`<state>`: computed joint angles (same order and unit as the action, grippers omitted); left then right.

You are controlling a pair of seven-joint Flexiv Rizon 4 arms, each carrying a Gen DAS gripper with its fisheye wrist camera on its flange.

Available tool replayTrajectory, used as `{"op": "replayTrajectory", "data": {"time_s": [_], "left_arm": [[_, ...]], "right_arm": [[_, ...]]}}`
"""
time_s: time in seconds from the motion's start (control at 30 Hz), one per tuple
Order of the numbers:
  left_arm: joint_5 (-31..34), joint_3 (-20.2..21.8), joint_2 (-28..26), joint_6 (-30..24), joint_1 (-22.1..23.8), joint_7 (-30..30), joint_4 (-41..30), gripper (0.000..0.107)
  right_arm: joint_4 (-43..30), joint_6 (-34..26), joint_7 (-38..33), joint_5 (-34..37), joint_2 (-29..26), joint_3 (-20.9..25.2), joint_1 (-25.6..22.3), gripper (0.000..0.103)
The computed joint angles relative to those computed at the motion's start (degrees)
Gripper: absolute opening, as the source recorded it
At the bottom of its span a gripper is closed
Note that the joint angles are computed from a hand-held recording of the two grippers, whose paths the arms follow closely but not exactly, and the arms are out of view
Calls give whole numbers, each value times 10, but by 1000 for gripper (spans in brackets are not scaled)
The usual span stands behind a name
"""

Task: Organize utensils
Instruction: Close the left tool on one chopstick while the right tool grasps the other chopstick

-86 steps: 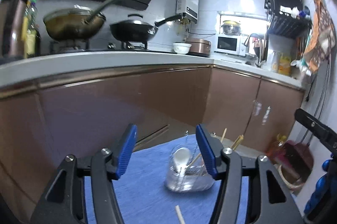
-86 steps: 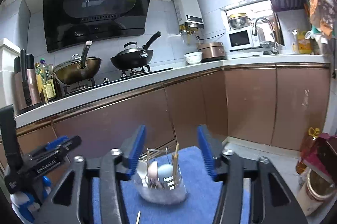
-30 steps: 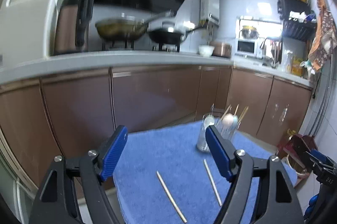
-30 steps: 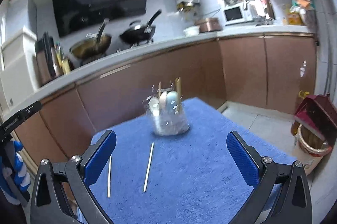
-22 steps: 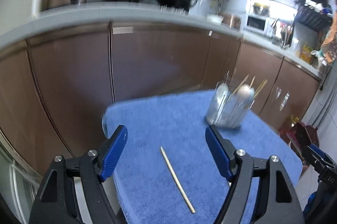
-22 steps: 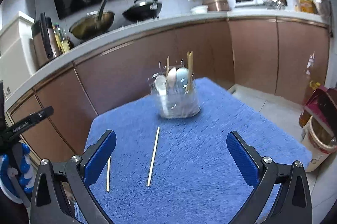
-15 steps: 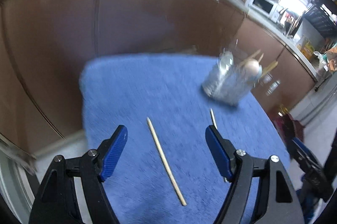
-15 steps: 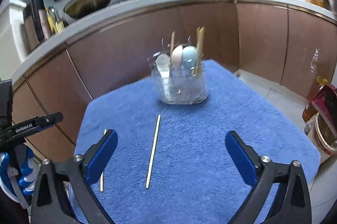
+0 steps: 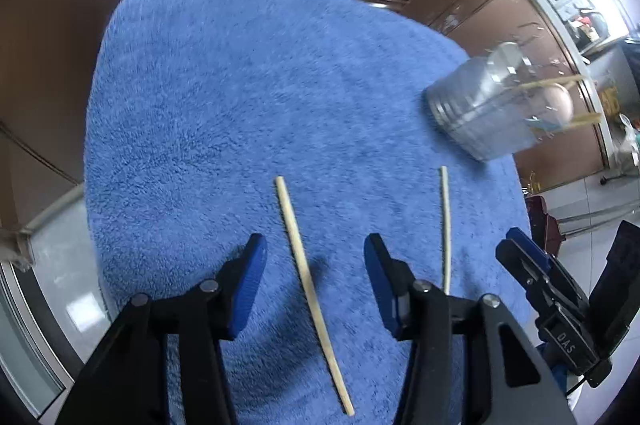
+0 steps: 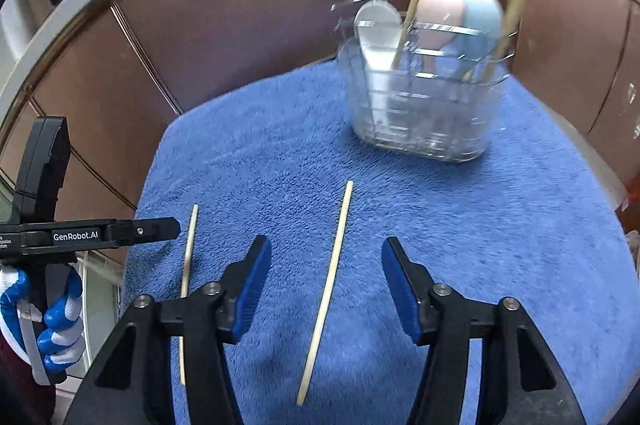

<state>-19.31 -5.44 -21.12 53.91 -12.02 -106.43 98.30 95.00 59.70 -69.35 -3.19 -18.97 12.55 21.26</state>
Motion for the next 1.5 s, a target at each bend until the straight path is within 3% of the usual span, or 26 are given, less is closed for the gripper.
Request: {"op": "replayTrajectory", "data": {"time_s": [0.07, 0.13, 0.33, 0.63, 0.97, 1.23, 1.5], "left_arm": [[-6, -2, -10, -13, 5, 2, -10, 36], [-12, -4, -21, -27, 10, 7, -21, 31], [-3, 1, -44, -70, 12, 2, -57, 21], [42, 12, -71, -121, -1, -15, -115, 16], [73, 19, -77, -133, -11, -27, -132, 8], [101, 26, -76, -117, -23, -45, -130, 5], [104, 20, -43, -36, -30, -34, -78, 5]], "right_arm": [[-27, -21, -13, 12, -19, 5, -4, 50], [-48, -40, -18, 13, -36, 3, -3, 40], [-116, -96, -38, 33, -85, 4, -6, 23], [-185, -171, -53, 41, -133, 0, 0, 17], [-241, -224, -45, 10, -170, -14, 31, 9], [-251, -219, -23, 23, -177, -14, 34, 6], [-170, -146, -19, 22, -115, -8, 28, 5]]}}
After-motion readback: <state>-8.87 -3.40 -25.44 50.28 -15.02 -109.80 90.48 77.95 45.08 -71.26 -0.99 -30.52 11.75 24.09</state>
